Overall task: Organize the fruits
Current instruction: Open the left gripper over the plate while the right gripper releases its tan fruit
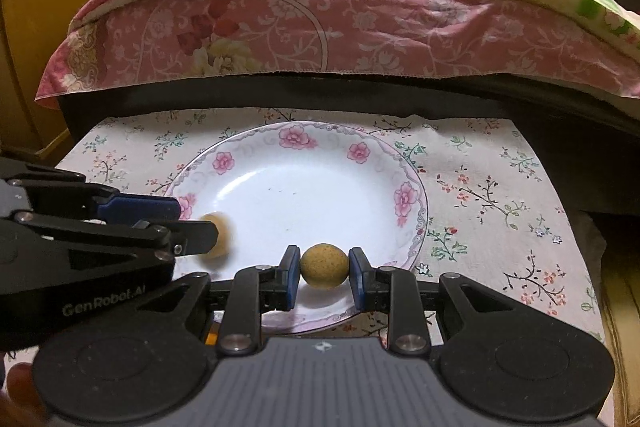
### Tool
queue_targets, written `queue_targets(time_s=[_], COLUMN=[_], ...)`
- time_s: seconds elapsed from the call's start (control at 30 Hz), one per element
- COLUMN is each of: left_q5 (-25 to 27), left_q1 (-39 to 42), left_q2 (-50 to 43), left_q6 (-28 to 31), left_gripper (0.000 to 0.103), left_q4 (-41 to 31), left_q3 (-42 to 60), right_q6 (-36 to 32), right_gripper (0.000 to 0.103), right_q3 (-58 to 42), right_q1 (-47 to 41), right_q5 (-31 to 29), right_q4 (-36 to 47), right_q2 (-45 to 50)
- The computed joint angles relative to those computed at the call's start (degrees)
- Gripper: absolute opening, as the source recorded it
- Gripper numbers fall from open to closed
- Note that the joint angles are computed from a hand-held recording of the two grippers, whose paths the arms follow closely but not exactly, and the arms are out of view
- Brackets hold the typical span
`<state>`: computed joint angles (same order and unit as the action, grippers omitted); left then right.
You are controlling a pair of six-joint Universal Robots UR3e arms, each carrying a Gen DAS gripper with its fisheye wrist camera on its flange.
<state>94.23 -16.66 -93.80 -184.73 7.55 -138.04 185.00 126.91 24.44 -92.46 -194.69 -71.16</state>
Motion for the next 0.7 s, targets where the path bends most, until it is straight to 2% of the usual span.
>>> queue_targets(time_s=[0.33,0.7], left_q5=[-0.4,-0.3], left_q1=[1.1,2.1], left_q2=[2.6,12.1], left_q6=[0.4,0.9], left_gripper=[0.037,0.038], left_q4=[-1.0,-6.5], left_q3=[-1.5,-4.4], right_q6=[0.6,2.5], right_gripper=[0.027,0.028], right_q3=[0.0,2.4], right_q1=[-0.4,-0.8], right_q5=[-0.2,-0.4], right_q4=[-0.9,-0.9], right_q2=[-0.2,-5.8])
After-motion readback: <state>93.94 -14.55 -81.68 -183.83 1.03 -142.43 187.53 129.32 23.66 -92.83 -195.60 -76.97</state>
